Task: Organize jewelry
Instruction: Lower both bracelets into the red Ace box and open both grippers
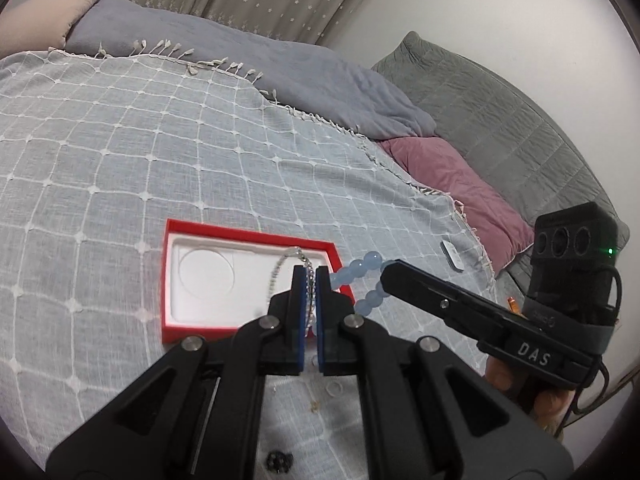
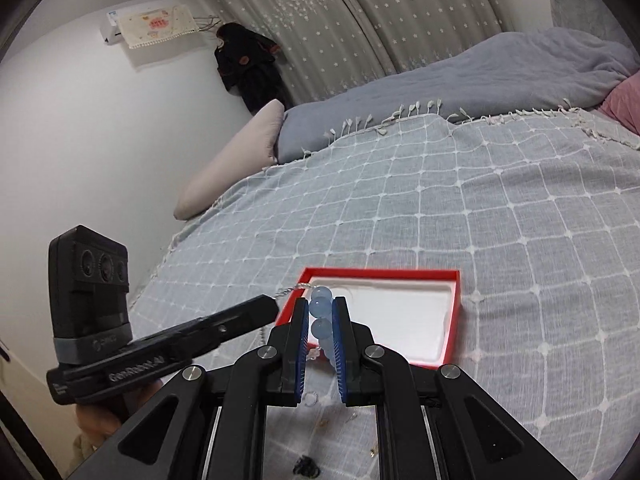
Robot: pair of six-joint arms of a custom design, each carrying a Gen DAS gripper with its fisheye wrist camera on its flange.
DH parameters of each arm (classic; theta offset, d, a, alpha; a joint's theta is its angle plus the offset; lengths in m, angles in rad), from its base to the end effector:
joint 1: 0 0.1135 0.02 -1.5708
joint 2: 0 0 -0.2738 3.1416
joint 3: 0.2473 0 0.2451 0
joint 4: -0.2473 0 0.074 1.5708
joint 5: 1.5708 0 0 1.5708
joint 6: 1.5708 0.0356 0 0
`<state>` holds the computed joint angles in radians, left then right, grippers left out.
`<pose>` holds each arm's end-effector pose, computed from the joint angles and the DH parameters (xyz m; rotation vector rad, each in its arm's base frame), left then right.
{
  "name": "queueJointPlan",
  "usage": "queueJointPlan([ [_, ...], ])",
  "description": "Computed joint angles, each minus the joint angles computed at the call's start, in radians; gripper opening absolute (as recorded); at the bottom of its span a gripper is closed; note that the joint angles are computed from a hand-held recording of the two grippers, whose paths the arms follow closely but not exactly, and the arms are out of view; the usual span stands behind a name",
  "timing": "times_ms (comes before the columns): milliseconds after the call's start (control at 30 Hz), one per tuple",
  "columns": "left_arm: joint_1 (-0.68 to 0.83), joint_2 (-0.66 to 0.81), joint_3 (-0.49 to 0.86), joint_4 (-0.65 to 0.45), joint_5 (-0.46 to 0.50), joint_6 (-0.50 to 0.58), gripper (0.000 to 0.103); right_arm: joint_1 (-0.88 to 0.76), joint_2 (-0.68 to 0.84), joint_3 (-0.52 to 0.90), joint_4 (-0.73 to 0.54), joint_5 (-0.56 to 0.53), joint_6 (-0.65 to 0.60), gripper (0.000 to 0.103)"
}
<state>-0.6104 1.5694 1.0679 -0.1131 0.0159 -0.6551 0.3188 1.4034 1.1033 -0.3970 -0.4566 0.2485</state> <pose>0.2835 -0.1990 0.2625 -0.0416 2.2810 -0.7137 0.2803 0.1090 0.3025 -0.3301 2.2890 0.8133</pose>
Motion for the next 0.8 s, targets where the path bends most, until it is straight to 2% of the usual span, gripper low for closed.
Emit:
queueJointPlan([
  [267, 0.09, 0.107, 0.005, 0.054, 0.094, -0.005, 0.005, -0.004, 0.142, 0.05, 0.022, 0.052, -0.018, 0.012],
  [433, 0.121, 0.121, -0.009, 0.025, 0.077, -0.004, 0.005, -0.042, 0.193, 0.052, 0.007, 0.057, -0.016, 0.013],
  [633, 0.097, 0.103, -0.008, -0.026, 0.02, 0.027, 0.005, -0.044, 0.174, 0.047, -0.016, 0.093, -0.021, 0.015],
  [800, 0.065, 0.07, -0.005, -0.084, -0.051, 0.026, 0.012, -0.051, 0.137, 0.044, -0.04, 0.11, -0.043, 0.016],
])
